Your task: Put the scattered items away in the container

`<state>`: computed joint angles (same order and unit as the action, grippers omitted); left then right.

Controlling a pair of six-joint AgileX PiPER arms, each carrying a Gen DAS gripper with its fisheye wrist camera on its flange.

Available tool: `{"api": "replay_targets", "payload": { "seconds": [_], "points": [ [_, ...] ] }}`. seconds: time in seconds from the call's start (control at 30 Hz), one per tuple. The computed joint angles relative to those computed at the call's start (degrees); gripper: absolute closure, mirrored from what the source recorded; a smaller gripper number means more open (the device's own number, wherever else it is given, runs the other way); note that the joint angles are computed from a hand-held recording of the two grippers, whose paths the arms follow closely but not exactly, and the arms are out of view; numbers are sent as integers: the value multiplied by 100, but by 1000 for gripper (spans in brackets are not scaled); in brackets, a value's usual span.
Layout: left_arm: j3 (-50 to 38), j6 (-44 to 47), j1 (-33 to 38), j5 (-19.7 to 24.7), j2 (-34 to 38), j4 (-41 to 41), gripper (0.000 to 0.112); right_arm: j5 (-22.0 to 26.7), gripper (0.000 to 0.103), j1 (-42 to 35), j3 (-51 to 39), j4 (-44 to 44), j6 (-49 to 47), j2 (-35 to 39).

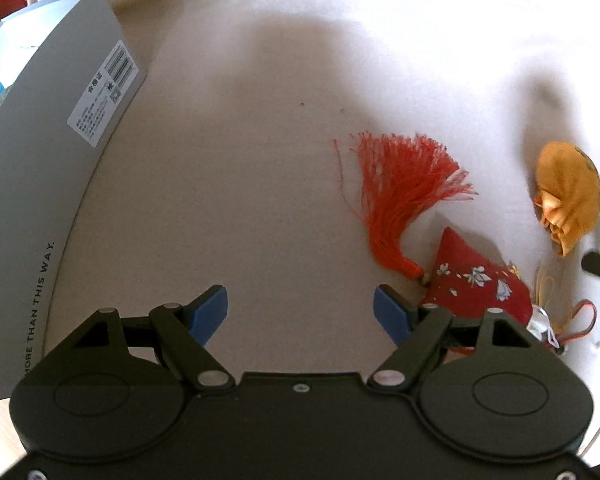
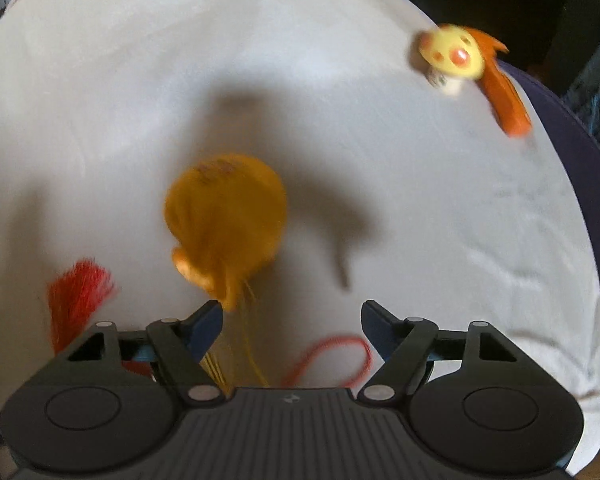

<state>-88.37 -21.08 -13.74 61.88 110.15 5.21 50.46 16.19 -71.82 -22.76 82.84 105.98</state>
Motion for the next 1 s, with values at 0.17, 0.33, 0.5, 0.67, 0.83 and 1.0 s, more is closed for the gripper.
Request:
{"api": "replay_targets", "payload": {
  "seconds": [0.17, 0.33, 0.5, 0.67, 0.83, 1.0],
  "points": [
    [-39, 40, 41, 21, 55, 24, 36, -83, 27, -608, -593, 684, -1476, 1056],
    [83, 81, 67, -79, -15, 86, 36, -281, 68, -269, 164, 181, -707, 560],
    [280, 245, -85, -159, -109, 212, 36, -436, 73, 47, 1445, 212, 170, -351],
    [655, 440, -397, -458, -341, 495, 36, -617, 73, 526, 2550, 230, 945, -1158],
    [864, 833, -645, -607, -429, 379, 35, -762, 71, 1058, 3192, 152, 1728, -1660],
    [552, 1758, -199, -186, -163, -1093, 35, -770, 65, 1835, 3423, -200, 3227, -2102]
  ]
}}
